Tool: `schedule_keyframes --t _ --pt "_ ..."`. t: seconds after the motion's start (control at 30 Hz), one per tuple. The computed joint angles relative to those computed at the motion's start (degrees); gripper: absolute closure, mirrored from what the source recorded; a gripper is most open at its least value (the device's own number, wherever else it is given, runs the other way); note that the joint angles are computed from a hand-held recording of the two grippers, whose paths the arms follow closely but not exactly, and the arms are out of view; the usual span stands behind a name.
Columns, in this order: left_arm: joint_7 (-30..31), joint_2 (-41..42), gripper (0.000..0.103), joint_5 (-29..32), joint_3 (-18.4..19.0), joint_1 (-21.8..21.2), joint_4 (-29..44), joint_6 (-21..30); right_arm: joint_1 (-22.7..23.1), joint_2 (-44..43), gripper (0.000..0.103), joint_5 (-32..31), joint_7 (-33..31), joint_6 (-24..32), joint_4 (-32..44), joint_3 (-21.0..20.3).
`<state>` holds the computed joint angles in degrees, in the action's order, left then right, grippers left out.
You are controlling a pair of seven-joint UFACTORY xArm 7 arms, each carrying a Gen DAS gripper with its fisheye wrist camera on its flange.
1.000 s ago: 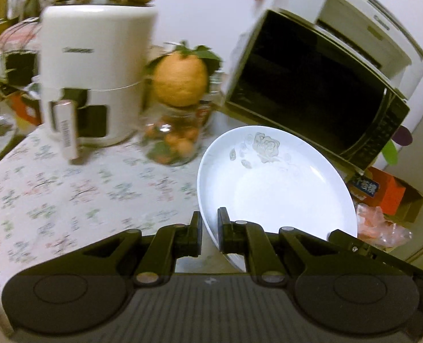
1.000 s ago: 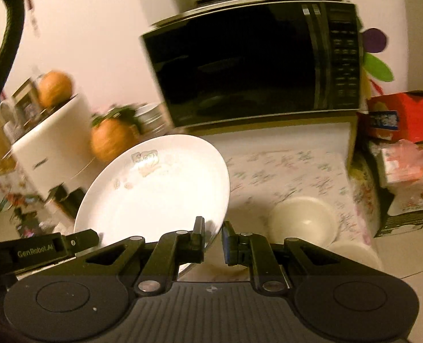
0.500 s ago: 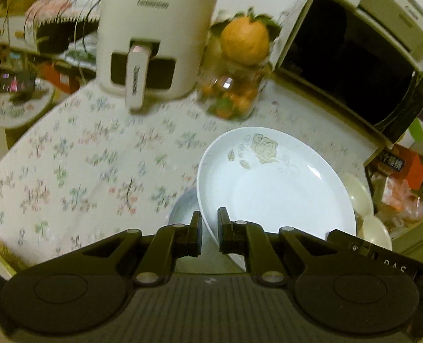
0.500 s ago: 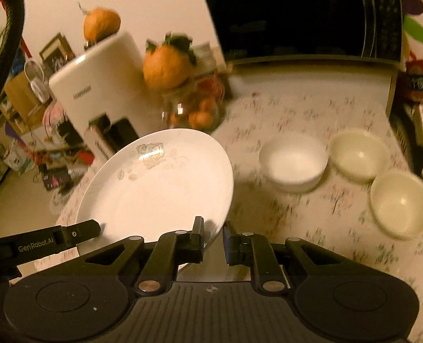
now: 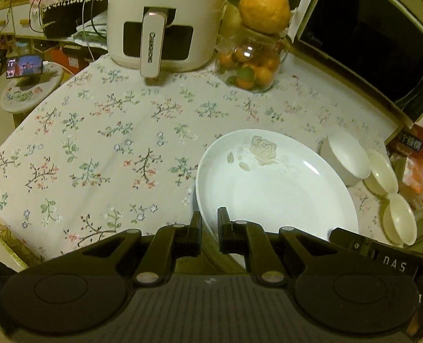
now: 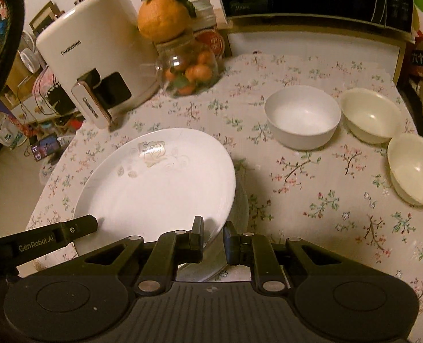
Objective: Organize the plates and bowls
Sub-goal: 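Carry the white plate with both grippers over the blue-patterned plates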
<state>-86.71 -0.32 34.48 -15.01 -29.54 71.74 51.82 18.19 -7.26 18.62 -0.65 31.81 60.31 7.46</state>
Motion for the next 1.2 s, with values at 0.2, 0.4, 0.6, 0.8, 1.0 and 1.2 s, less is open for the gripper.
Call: schedule_keyframes --t 0.2,0.4,0.6,0.8,1.0,1.2 --pt "0.6 0.4 0.094 -1.0 0.1 -0.1 -0.2 0.9 0.1 0.9 0.089 -2.0 1.2 0.7 -0.1 0.6" --pt "1.1 0.8 0.094 -1.5 0.2 -0.4 -0.2 1.6 0.1 1.6 0.089 -3.3 2.2 1.4 0.1 0.8" --pt "1.4 1.5 0.094 -1.3 0.3 -0.8 0.4 2.3 0.0 2.2 0.089 -4.2 2.9 1.8 0.4 0.9" --pt "1.3 2.5 0.094 -0.3 0.4 -1.4 1.5 3.4 -0.1 2.7 0.089 -5.1 3.5 1.6 0.6 0.9" --pt "1.4 3.6 0.093 1.0 0.8 -2.4 2.6 4.5 -0.2 2.8 0.088 -6.7 5.0 1.2 0.6 1.2" --pt "2.3 4.1 0.093 0.9 1.2 -2.7 3.0 4.7 -0.3 3.1 0.088 -8.6 6.8 1.6 1.0 1.3"
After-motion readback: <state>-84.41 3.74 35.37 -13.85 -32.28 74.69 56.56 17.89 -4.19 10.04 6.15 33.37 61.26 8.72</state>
